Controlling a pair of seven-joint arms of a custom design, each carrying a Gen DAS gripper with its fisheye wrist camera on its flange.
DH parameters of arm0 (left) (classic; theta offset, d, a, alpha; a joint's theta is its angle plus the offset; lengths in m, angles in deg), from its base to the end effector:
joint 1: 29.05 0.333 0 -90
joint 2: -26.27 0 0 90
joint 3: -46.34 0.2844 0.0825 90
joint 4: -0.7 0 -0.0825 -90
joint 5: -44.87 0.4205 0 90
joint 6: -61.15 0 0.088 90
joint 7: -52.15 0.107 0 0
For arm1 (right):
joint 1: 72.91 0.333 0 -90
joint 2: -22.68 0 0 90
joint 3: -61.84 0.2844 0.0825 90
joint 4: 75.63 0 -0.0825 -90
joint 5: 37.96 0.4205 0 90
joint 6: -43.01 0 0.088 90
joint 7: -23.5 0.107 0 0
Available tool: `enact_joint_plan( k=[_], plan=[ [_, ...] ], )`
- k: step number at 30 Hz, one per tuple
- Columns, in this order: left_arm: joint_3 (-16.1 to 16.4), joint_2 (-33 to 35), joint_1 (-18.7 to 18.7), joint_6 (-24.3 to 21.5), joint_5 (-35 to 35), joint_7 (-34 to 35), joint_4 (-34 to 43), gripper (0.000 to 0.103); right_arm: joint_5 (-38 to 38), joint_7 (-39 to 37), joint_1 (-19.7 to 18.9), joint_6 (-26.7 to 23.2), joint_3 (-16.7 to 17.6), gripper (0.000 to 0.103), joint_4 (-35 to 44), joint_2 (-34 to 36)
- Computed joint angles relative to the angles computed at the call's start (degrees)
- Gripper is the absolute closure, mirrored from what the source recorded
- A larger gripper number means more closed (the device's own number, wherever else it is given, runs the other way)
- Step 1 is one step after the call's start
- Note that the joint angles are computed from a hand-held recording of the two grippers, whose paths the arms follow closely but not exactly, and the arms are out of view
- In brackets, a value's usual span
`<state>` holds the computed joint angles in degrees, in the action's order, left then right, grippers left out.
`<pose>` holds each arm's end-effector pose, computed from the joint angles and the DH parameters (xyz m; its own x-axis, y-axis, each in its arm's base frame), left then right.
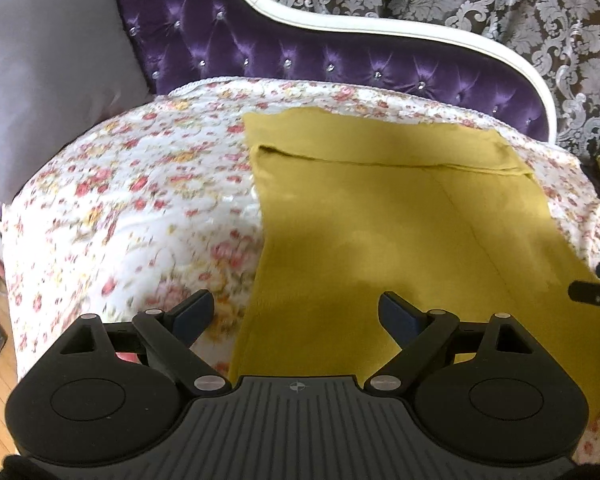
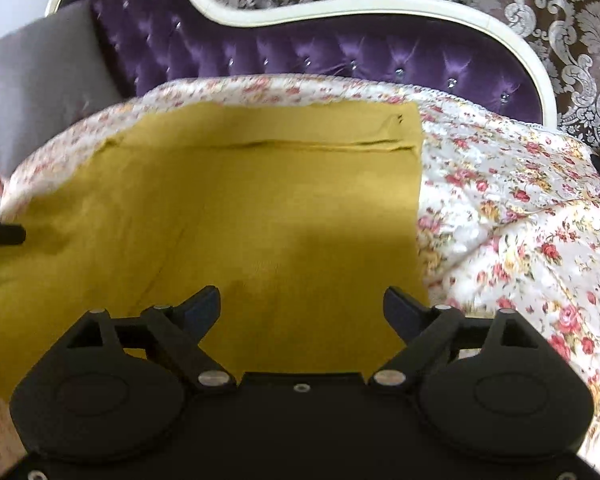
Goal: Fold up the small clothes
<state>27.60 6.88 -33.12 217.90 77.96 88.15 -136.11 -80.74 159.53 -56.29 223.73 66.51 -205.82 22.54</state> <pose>0.4789 -0.2297 0.4639 0.0576 -0.9982 0.0173 -0.6987 -0.0527 -0.7134 0.5184 0.2671 0.3922 0.3350 -0.9410 -0.0490 -0.6129 -0.1781 -0.7698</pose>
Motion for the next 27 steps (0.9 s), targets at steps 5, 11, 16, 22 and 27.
enact_joint_plan(
  k=[5,11,16,22,27],
  plan=[
    [-0.93,-0.28,0.39,-0.90,2.25,-1.08,-0.06,0.012,-1.44,1.98,-0.14,-0.86,0.55,0.012,-1.36,-0.73],
    [-1.35,0.65,-0.01,-1.74,4.54,-0.59,0.43,0.002,0.22,2.17,-0.67,-1.18,1.47,0.011,-3.22,-2.01],
    [-1.37,0.89,-0.57,-2.81,7.18,-1.35,0.58,0.002,-1.24,4.01,-2.06,-0.98,2.83,0.010,-4.04,-2.75],
    [-1.13,0.40,-0.86,-2.51,7.88,-1.89,0.13,0.002,-8.42,10.29,-3.80,-0.74,4.38,0.009,-4.27,-3.60],
    [-0.40,-1.34,-1.54,-1.00,6.32,-1.46,-1.55,0.003,-18.54,19.87,-7.14,1.55,6.73,0.009,-4.89,-4.99]
  ],
)
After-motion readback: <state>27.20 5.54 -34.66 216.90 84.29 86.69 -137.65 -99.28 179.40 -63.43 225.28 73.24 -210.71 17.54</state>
